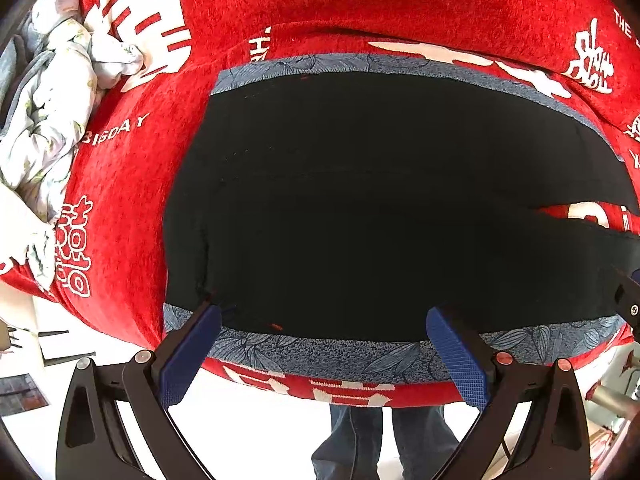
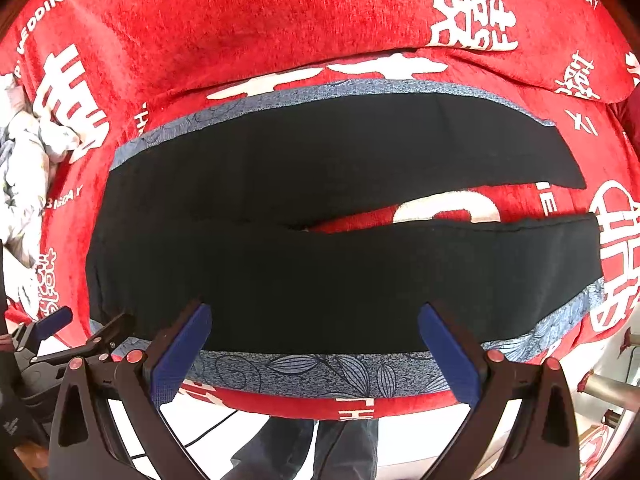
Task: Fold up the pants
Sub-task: 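Position both grippers open over the grey waistband of the black pants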
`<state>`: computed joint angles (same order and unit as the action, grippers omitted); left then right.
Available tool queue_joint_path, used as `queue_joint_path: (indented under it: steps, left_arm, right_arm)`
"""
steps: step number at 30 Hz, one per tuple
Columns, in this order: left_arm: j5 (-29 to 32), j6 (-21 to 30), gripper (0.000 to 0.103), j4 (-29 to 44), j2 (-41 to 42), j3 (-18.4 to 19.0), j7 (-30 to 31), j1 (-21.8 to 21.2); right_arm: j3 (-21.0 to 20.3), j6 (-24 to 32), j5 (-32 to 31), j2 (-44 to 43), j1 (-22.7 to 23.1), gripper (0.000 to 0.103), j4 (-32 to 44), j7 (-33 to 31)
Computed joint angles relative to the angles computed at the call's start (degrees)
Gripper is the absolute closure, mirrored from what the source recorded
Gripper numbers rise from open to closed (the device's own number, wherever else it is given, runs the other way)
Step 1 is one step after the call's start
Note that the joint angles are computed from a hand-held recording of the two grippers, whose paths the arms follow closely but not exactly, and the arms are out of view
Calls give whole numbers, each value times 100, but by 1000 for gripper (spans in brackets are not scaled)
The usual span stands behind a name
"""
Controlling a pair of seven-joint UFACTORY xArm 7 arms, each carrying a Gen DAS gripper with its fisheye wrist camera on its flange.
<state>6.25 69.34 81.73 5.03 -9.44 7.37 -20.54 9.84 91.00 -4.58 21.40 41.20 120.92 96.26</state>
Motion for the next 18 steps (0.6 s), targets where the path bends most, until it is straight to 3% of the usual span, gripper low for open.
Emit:
queue_joint_path:
  steps: [18]
  left_arm:
    - [-260,-63,0,-92,-88,-30,135,-14]
  right_arm:
    - [85,-17,42,-277,-42,0,-429,86]
